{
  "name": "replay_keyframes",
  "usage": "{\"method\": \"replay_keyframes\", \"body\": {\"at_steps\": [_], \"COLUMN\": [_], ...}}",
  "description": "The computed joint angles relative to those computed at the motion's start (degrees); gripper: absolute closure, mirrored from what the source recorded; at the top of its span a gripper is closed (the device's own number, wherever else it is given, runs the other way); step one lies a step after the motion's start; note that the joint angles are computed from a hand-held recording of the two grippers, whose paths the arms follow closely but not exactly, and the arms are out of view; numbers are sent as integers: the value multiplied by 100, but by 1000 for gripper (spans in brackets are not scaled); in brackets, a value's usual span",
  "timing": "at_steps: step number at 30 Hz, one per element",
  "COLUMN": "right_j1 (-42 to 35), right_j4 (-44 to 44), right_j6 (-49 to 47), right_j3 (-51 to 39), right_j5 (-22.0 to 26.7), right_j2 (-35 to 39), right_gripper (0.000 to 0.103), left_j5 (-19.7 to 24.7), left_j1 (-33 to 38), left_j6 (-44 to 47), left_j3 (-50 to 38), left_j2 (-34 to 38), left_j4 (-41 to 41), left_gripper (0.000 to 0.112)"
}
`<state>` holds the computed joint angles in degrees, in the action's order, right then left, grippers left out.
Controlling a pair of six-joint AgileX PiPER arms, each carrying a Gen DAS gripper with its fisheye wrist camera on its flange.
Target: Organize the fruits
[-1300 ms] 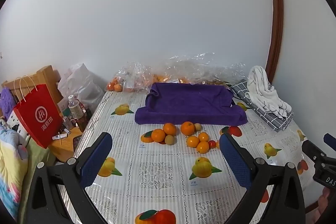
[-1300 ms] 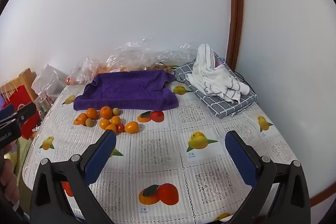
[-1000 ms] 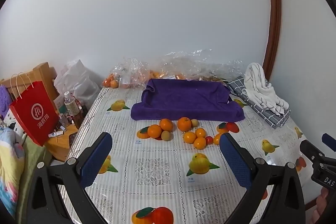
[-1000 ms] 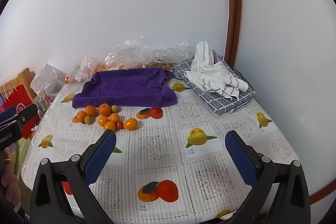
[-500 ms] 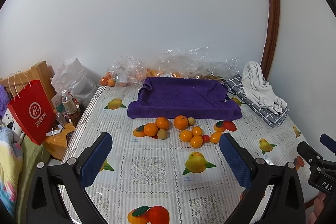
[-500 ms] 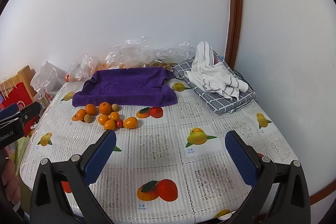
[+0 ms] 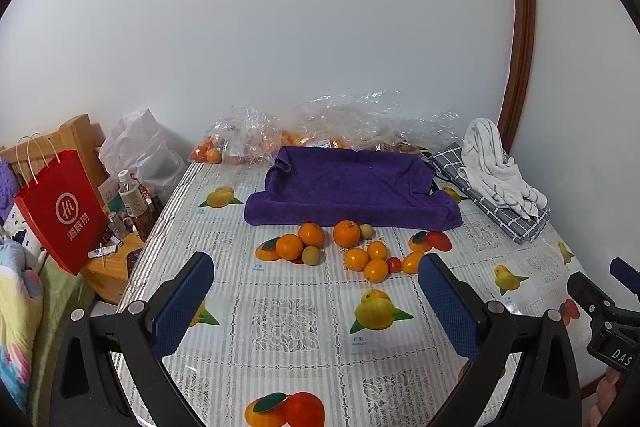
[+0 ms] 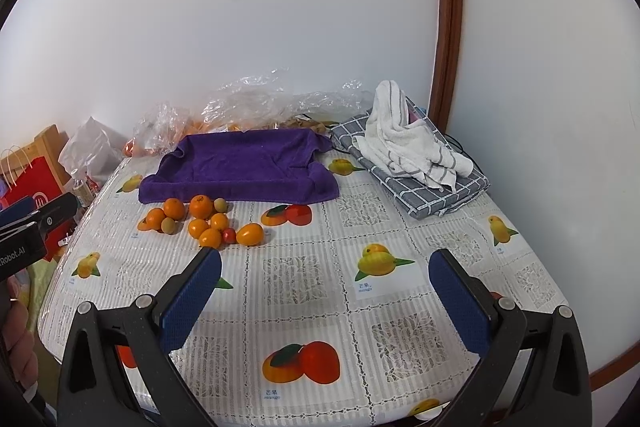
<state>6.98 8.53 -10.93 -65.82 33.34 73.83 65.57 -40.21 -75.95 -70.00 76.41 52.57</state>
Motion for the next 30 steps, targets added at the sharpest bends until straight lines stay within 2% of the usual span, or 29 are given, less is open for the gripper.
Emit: {"method": "replay_keyframes", "body": {"at_steps": [30], "right_j1": [69], "right_j4": [1], "right_j6": [38], "right_j3": [87], "right_j5": [-41], "right_j2": [-46], "right_gripper": [1], "left_j5": [-165], "left_j1": [196], "left_j6": [7], "left_j3": [235], "left_j2": [-326], "left_j4": [-120], "left_gripper": [9]}}
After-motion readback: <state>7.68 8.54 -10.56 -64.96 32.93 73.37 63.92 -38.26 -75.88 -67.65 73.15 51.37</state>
